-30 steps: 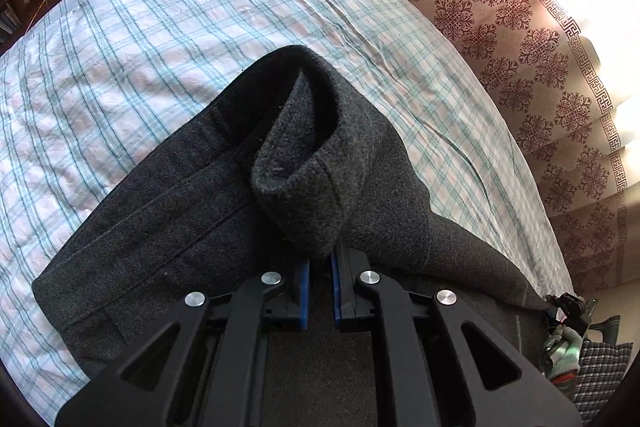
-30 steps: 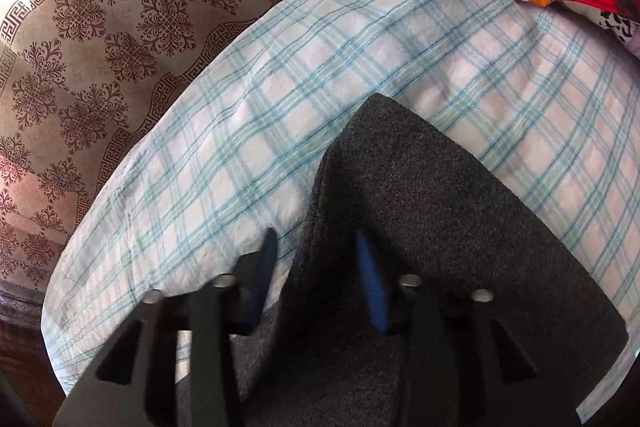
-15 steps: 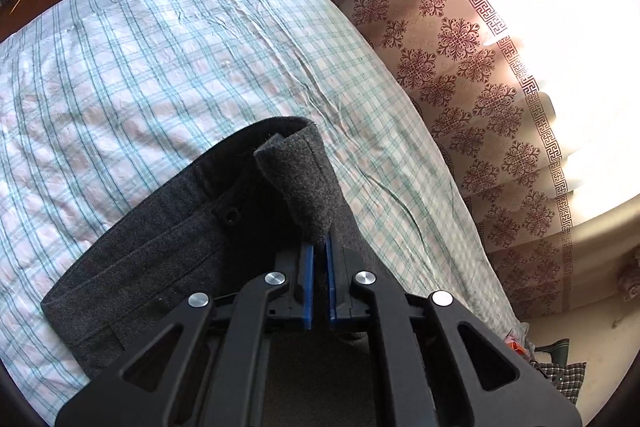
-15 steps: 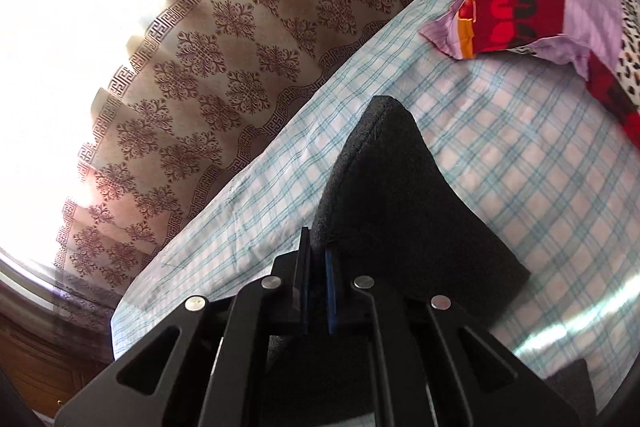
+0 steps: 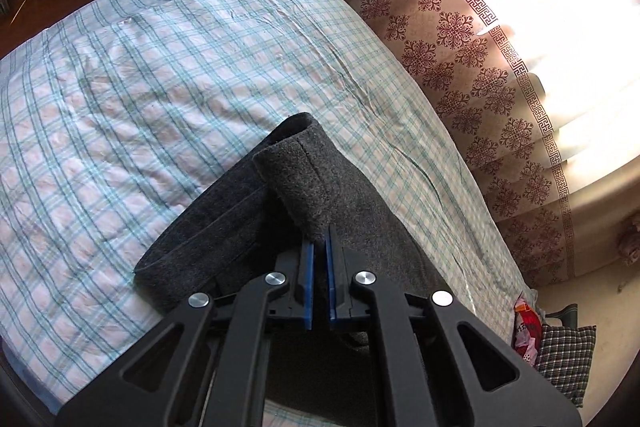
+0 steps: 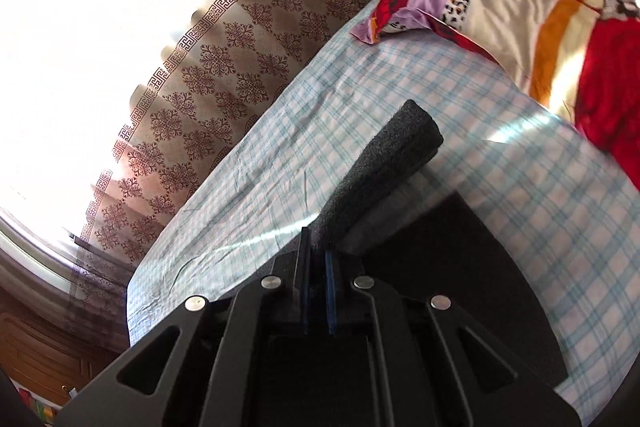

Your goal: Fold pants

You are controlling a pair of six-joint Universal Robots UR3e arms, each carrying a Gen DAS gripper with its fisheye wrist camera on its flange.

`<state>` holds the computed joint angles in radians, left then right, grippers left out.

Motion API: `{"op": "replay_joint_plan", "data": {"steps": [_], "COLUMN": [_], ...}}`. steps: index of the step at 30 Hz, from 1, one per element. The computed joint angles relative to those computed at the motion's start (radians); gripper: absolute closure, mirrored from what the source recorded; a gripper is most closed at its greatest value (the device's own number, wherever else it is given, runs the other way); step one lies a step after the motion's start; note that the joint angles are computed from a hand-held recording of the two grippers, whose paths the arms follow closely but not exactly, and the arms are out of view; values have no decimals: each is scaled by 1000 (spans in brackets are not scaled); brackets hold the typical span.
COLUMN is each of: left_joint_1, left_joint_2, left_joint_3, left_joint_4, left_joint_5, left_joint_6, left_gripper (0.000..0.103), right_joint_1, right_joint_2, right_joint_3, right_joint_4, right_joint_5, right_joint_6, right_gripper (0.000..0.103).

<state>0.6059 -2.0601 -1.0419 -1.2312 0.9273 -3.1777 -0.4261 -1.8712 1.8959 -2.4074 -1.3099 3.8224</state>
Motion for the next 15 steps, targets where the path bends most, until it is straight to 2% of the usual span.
{"op": "replay_joint_plan", "data": {"steps": [5, 10, 15], "left_joint_1": [70, 101, 93], "left_joint_2": [85, 135, 139], "left_joint_3": [-175, -310, -366], "left_joint_4": [-12, 11, 60], "left_joint_5": [-2, 14, 51], "left_joint_6": [103, 180, 192], "left_gripper": [98, 98, 98], "right_joint_1": [-8, -102, -83], "right_joint_2": [-250, -475, -552], "right_joint_3": [243, 414, 501], "right_joint_4": [92, 253, 272], "right_joint_5": [-3, 42, 4], "right_joint_6": [26, -27, -26], "right_gripper": [98, 98, 98]}}
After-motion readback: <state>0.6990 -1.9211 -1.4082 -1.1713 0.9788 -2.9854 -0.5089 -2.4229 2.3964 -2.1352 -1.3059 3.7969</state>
